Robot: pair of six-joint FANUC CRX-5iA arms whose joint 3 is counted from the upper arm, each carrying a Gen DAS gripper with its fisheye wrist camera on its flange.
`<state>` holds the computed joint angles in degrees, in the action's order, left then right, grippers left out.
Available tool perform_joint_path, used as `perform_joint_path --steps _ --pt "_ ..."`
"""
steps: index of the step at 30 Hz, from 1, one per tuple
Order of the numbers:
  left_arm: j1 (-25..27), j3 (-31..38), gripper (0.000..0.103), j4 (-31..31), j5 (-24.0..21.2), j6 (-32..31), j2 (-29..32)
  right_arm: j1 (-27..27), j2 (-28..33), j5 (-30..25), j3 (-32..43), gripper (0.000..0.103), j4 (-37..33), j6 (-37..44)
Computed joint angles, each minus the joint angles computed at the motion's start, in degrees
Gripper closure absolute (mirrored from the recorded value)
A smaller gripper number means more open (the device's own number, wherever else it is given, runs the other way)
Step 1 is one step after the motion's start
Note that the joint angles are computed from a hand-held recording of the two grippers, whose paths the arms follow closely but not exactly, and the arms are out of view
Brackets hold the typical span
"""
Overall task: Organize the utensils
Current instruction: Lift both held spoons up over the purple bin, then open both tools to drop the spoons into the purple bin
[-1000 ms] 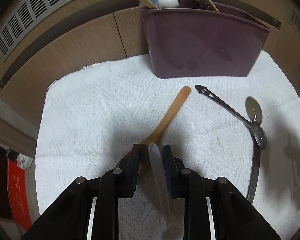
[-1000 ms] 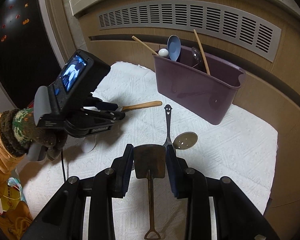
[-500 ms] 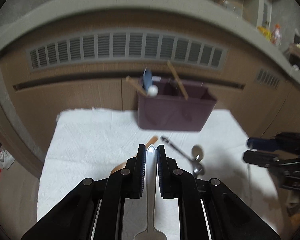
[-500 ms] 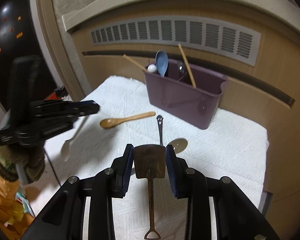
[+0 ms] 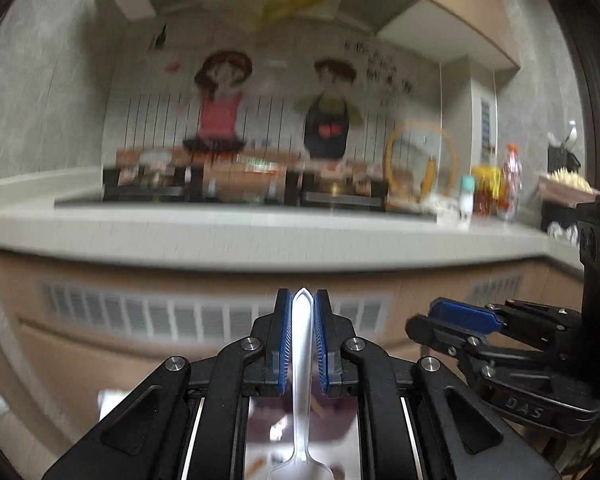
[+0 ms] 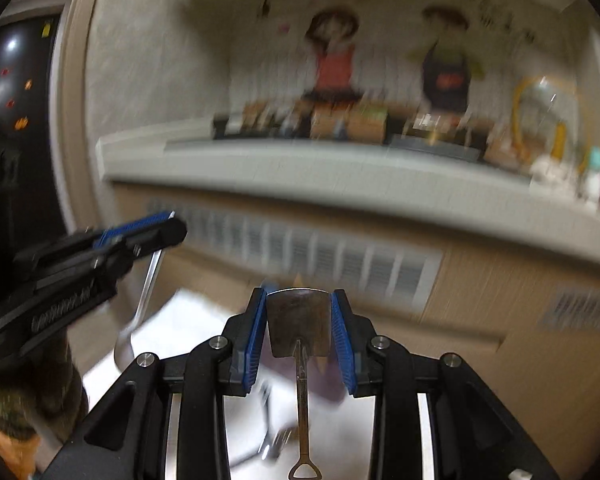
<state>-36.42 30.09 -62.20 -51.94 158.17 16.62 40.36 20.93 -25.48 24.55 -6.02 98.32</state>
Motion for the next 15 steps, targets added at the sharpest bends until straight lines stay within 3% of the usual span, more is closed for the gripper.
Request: perform_joint_path --steps 3,7,12,15 --pt "-0.2 2.5 0.091 -7.2 1.2 2.6 2.1 -0.5 2.8 6.1 3.4 0.073 0.7 -2.0" --pt "-0.3 2.9 0.091 -16.0 3.4 7.5 4.5 -1.7 6.8 10.4 8.7 0.073 -5.2 3.5" --pt "2.2 0.8 0.091 -19.2 8.7 15.5 6.4 -3.1 12.0 9.1 15.7 0.073 -14.8 12.9" --pt "3.6 0.4 0.091 -19.3 11.1 16.2 8.0 -4.2 15.7 6.7 20.4 0.073 -19.1 15.9"
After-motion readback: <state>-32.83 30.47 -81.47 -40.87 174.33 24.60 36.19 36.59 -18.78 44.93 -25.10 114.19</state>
